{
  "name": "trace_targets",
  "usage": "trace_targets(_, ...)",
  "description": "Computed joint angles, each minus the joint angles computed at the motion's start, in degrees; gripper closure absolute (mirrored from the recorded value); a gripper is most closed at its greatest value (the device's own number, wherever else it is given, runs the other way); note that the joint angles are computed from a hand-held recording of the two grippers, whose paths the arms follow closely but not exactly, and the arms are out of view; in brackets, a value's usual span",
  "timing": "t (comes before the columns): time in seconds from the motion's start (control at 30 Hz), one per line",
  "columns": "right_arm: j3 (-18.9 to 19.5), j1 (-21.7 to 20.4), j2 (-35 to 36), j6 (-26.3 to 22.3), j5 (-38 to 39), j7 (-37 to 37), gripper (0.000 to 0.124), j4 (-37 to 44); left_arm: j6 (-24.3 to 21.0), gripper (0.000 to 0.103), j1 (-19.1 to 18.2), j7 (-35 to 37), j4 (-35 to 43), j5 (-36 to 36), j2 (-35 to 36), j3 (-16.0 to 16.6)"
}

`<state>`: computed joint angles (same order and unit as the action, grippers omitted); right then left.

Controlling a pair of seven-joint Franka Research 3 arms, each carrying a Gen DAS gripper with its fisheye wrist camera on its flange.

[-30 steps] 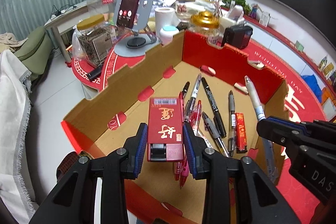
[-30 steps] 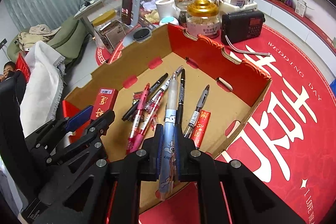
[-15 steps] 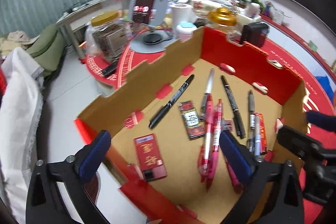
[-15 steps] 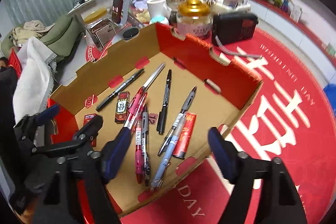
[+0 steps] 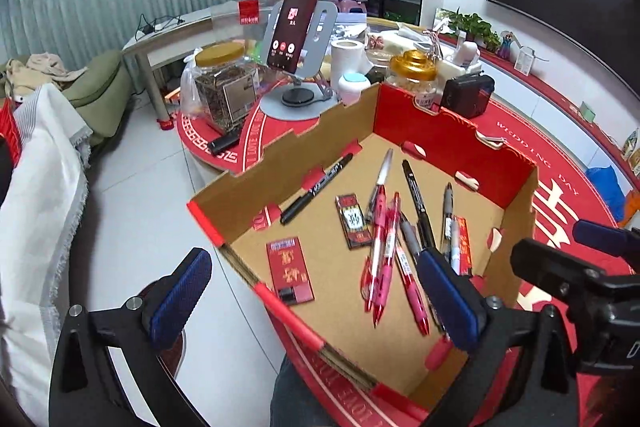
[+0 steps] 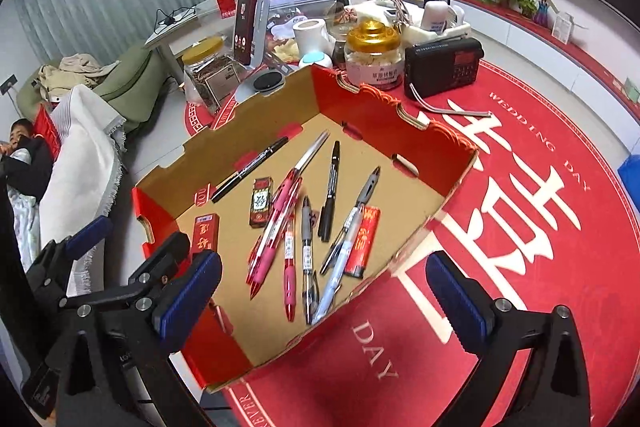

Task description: Organize rigid objects

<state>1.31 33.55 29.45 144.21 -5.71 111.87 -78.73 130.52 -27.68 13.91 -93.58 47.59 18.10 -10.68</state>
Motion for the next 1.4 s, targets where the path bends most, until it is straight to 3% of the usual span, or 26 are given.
trace_targets(0.43,0.4,0.3,-2.0,-0.5,-0.8,-0.3,0.021,-2.1,-3.0,0.000,-0.1,-1.0,-1.6,-2.0,-1.6,-1.0)
trace_targets(1.4,0.5,0.8,-2.2,-1.1,-1.7,-0.5,0.021,-1.9,-1.8,0.000,0.2,0.6,-2.5,-3.2,-2.2,-1.5)
